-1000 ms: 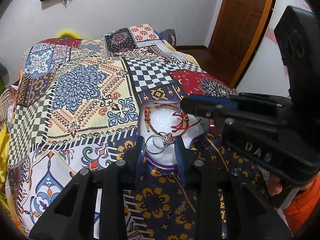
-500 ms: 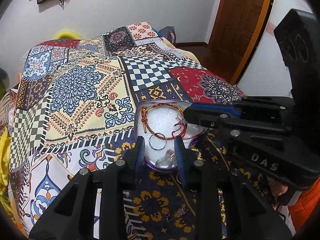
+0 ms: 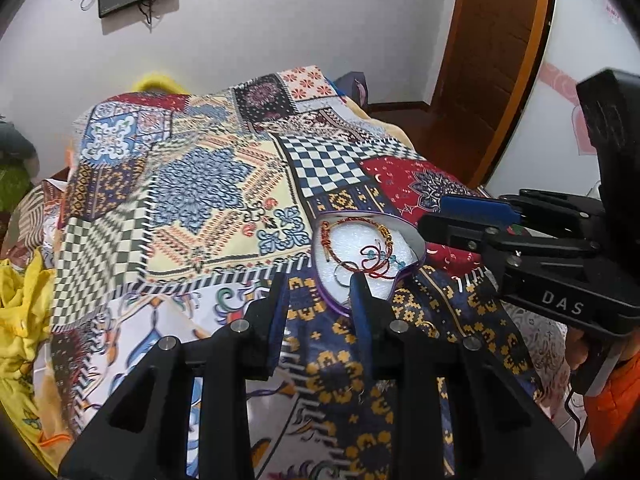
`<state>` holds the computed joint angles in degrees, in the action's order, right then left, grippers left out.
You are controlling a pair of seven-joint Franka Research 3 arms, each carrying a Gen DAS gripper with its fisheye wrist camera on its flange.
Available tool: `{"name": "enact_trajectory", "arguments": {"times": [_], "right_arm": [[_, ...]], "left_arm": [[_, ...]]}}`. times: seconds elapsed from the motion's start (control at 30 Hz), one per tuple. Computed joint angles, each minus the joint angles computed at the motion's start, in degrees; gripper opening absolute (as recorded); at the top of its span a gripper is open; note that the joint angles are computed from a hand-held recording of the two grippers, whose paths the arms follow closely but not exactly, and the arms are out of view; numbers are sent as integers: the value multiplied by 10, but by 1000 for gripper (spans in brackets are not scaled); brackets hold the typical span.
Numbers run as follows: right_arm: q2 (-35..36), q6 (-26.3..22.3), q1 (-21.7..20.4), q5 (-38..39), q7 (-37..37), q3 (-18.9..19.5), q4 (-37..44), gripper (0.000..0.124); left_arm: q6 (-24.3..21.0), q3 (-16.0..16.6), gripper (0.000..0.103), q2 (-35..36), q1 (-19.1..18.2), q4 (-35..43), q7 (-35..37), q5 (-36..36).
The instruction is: Organize jewelry
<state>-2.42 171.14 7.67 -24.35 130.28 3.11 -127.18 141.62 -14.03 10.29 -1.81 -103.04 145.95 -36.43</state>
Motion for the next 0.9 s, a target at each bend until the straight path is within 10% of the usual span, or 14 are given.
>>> {"name": "enact_trajectory", "arguments": {"times": [0.3,0.9], "right_arm": [[-31,-11,-21,-135,122,29,-14,32],[-32,-44,3,-69,109,36,-74,32]], "left_arm": [[-17,16,37,-35,6,-28,22,-29],[-69,29,37,-44,1,-90,17,14]]}}
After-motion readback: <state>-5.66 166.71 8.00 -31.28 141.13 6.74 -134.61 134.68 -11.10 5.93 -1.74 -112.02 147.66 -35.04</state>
